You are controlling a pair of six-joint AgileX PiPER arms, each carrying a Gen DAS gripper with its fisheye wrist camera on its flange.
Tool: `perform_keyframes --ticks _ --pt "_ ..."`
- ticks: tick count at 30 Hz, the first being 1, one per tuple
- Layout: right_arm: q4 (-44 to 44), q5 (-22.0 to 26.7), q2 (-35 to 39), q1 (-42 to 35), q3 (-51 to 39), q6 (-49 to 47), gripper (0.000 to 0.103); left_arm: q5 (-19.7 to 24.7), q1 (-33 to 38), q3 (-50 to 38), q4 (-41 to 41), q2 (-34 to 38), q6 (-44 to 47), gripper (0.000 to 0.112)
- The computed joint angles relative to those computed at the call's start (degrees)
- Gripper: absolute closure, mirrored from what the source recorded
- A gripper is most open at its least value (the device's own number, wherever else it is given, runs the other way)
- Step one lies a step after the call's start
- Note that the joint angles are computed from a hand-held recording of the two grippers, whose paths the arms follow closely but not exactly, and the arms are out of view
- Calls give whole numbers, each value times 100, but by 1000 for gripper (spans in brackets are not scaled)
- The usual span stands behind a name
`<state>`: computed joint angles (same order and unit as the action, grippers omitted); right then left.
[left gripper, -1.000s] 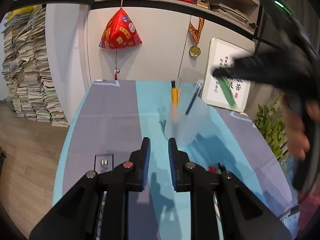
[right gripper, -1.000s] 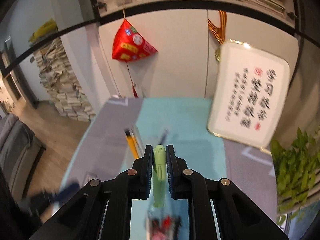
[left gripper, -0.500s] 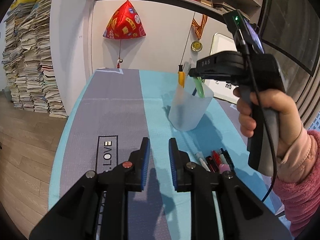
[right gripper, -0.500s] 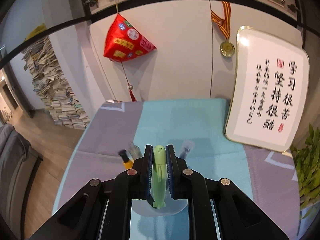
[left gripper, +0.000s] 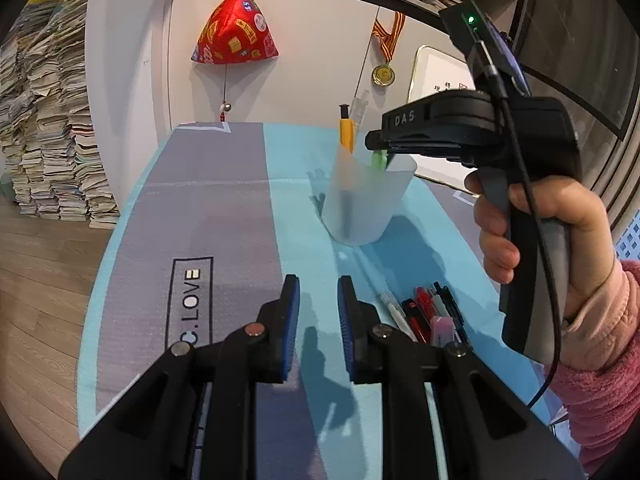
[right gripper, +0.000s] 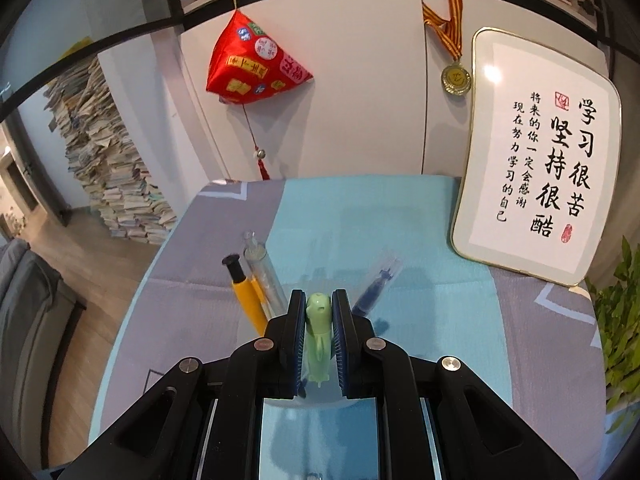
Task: Organize stationery
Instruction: 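Lower the green highlighter into the frosted cup and open the right gripper, then move both grippers back down to the remaining pens beside the cup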
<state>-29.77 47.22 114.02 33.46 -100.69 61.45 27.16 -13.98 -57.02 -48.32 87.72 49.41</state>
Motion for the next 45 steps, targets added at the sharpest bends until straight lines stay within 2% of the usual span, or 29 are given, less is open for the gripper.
perform_keyframes --ticks 10,13,17,21,28,38,45 --pt "-47 84 -672 173 699 54 89 -25 -278 -24 413 96 -448 95" --pt "-51 296 -948 266 1065 -46 89 -26 -424 -30 542 141 -568 95" --pt "418 600 -1197 256 1683 -333 89 -71 -682 -88 823 267 -872 93" --pt "758 402 -1424 197 2478 -334 89 -187 -968 -130 1267 425 -1312 89" --pt "1459 -357 -1677 -85 3351 -520 89 -284 -1236 -116 2000 522 -2106 88" --pt "1515 -671 -1889 -53 3520 -506 89 -320 -1241 -125 2469 507 -2658 85" --pt "1505 -570 -1771 98 3344 -595 89 -301 -1315 -148 2582 556 -2776 85"
